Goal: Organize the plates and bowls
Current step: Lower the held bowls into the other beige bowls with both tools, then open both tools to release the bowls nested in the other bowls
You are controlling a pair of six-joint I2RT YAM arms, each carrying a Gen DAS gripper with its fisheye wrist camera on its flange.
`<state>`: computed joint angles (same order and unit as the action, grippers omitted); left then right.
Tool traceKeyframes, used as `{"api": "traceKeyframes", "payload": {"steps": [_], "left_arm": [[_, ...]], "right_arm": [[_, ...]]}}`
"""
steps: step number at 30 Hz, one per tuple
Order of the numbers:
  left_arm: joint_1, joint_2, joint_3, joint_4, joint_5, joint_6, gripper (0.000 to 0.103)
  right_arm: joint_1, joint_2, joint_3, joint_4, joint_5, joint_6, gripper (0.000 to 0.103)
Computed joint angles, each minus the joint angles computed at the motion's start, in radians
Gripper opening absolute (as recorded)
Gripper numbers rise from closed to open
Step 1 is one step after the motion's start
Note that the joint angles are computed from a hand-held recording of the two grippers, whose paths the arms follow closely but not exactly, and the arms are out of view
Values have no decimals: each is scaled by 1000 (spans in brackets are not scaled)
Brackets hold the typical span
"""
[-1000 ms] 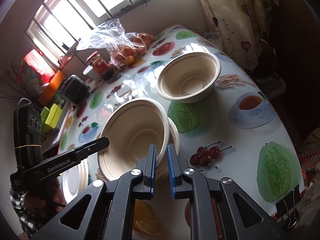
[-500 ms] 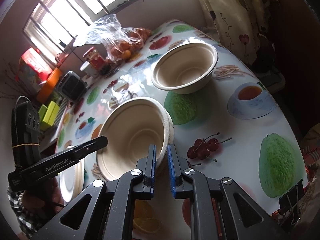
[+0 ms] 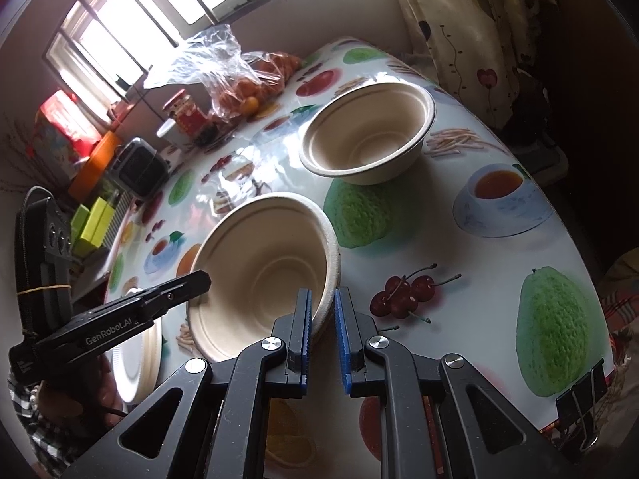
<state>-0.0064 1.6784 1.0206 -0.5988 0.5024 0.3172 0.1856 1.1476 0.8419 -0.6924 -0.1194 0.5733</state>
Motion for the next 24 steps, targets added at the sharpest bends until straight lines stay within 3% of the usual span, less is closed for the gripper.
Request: {"api": "traceKeyframes", "payload": {"steps": [11,24], "left_arm": [[-8,-6,-9,20,-25,-1,11],[-11,-8,-14,17,-33,8,24]], "right_arm": [[11,-1,-4,2,16,7,13],[8,4,2,-1,18,6,13]]}}
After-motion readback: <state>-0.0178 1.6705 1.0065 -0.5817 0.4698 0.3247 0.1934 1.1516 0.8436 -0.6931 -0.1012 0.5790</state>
